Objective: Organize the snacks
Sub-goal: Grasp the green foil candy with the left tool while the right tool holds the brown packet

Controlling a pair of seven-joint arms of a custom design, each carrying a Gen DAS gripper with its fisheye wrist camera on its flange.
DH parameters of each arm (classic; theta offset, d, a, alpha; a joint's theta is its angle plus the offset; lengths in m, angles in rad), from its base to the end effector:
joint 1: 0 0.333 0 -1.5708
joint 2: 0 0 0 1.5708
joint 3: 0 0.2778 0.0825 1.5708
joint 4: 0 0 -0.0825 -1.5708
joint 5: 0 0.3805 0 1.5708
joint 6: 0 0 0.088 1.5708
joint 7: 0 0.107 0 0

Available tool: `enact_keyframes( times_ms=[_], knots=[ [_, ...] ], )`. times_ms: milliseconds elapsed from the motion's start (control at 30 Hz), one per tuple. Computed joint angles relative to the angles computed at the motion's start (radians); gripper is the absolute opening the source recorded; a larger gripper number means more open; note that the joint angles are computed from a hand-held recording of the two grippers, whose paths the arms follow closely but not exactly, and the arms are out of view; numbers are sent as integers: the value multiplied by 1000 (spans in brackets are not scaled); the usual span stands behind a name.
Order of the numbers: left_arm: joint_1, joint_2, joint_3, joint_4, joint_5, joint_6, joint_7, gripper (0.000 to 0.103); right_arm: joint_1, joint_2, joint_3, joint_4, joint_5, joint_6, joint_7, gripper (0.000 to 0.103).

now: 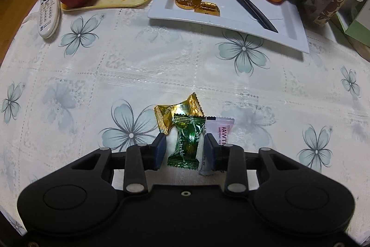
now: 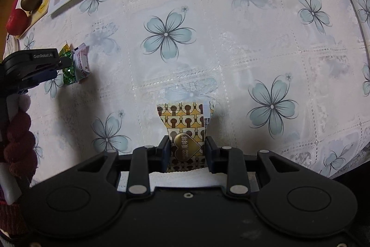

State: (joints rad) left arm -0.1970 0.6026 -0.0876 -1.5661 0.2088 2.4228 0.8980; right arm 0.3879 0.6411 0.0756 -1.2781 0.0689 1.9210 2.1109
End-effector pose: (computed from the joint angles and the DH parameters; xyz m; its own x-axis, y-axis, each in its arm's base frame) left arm 0.6730 -0.1871 0.2890 0.2590 -0.9641 0.0579 -0.9258 -0.2649 -0.2697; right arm 0.6346 0.3100 0.3484 -0.1170 -0.9886 -0.0948 -0.9921 0.1122 0.0553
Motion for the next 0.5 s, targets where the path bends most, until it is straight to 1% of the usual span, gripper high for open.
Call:
enact_keyframes(
  times_ms=[133, 233, 333, 400, 433, 500],
  knots=[
    [8, 19, -7, 17, -23, -16, 4, 35, -1, -5, 3, -8, 0, 1, -16, 31],
    [7, 32, -1, 25, -25, -20, -7, 34, -5, -5, 10, -10, 15, 5, -32, 31],
    [17, 35, -4, 21, -42, 3, -17, 33, 0, -7, 11, -12, 14, 12, -43, 31],
    [19, 39, -6, 26, -50, 2, -17, 32, 7, -6, 10, -11, 5, 19, -55, 31],
    [12, 38, 0, 25, -41, -1, -23, 25, 11, -8, 9, -14, -1, 24, -60, 31],
    [7, 32, 1, 18, -34, -7, -26, 23, 19, -16, 5, -28, -17, 38, -66, 31]
  ],
)
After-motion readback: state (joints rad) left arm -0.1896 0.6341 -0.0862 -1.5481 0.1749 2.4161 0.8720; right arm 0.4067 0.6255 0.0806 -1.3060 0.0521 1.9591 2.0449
